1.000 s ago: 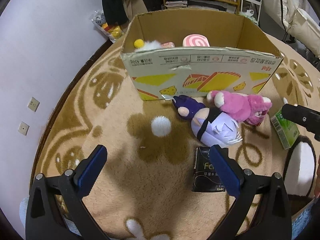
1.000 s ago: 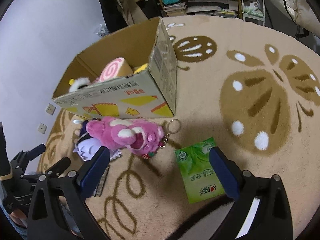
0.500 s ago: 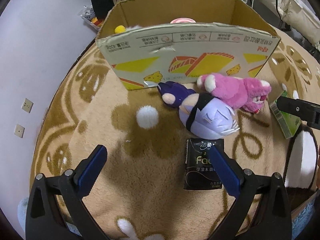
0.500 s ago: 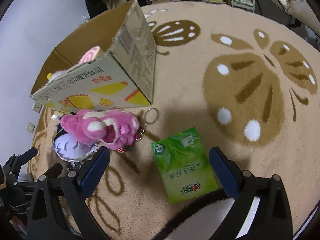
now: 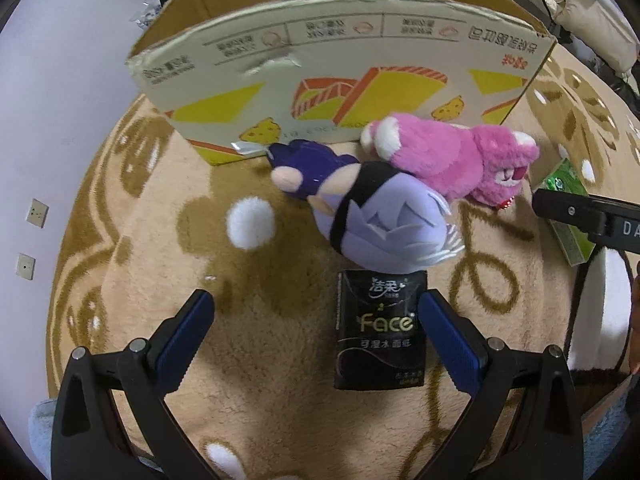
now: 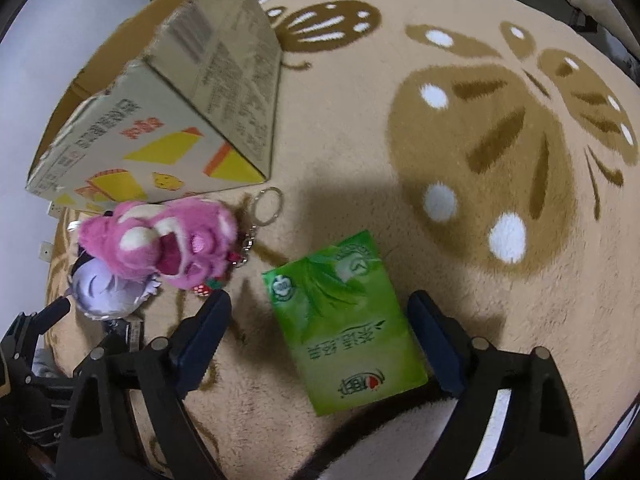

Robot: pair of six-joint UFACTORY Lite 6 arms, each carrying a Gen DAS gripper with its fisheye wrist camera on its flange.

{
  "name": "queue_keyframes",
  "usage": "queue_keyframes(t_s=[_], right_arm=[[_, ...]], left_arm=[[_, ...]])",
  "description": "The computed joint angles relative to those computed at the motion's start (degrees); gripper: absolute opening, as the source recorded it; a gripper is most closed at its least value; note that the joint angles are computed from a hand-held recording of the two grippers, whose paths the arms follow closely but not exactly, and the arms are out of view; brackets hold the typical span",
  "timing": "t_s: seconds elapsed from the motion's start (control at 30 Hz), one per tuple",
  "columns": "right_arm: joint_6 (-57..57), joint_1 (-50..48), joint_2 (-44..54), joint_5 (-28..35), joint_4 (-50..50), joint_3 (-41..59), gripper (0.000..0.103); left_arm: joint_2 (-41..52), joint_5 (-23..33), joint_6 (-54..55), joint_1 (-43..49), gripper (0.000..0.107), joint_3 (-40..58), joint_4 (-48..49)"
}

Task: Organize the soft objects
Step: 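Grasp the black Face tissue pack with the left tool while the right tool grasps the green tissue pack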

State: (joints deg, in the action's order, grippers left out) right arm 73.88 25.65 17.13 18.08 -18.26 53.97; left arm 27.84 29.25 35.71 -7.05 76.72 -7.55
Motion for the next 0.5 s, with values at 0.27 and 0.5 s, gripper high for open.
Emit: queue_keyframes(t_s=[0.27, 0.5], right_arm=[[-4.3, -1.4, 2.4, 0.6, 2.2, 1.9, 0.09], [-5.0, -0.7, 3.6, 1.8, 2.5, 3.8, 0.08]], left_arm=[[3.5, 1.8, -1.2, -0.6, 0.101, 3.3, 0.6], [5.0, 1.8, -2.2, -1.4, 0.101, 4.3, 2.2]])
